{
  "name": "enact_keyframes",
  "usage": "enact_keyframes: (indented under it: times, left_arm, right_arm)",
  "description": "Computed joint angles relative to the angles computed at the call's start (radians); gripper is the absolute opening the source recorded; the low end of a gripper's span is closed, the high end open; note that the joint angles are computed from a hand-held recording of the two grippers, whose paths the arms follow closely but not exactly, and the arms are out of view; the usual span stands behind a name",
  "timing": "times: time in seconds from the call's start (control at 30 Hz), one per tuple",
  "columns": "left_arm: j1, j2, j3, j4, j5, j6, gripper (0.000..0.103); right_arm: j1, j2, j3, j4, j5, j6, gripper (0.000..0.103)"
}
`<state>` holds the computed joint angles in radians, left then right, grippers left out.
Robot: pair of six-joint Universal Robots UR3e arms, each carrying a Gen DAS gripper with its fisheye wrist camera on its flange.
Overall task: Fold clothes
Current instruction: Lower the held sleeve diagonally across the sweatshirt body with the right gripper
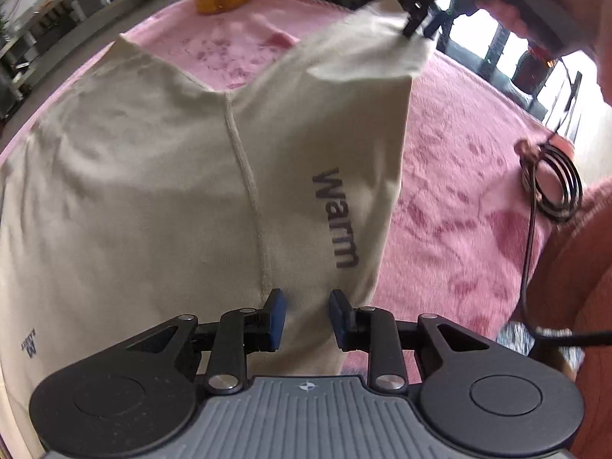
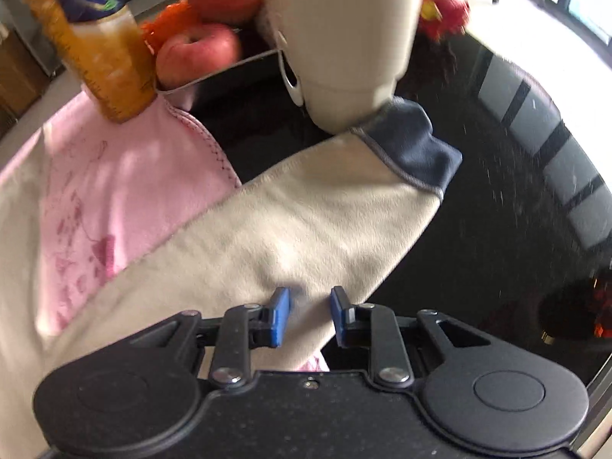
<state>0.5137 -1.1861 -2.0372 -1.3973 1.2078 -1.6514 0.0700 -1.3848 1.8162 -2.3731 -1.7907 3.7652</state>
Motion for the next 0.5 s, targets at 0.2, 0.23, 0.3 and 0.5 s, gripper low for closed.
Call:
enact_keyframes:
  times: [0.2, 0.23, 0.3, 0.5]
  left_arm:
    - [0.023, -0.014, 0.017, -0.025, -0.002, 0.065, 0.030]
    - [0.035, -0.002, 0.010, -0.030, -0.010, 0.071, 0.031]
    - [0.062, 0.029, -0.006, -0.042, -0.029, 0.083, 0.030]
    - [0.286, 0.167, 0.085, -0.370, -0.138, 0.279, 0.030]
  right_arm:
    - [0.011, 0.064, -0.060, 0.016, -0.105, 0.004, 0.018]
    - [0.016, 0.063, -0.058, 0.014, -0.110, 0.000, 0.018]
    - [0.046, 0.045, -0.060, 0.018, -0.148, -0.002, 0.018]
    - [0.233, -0.069, -0.117, 0.082, -0.309, 0.058, 0.019]
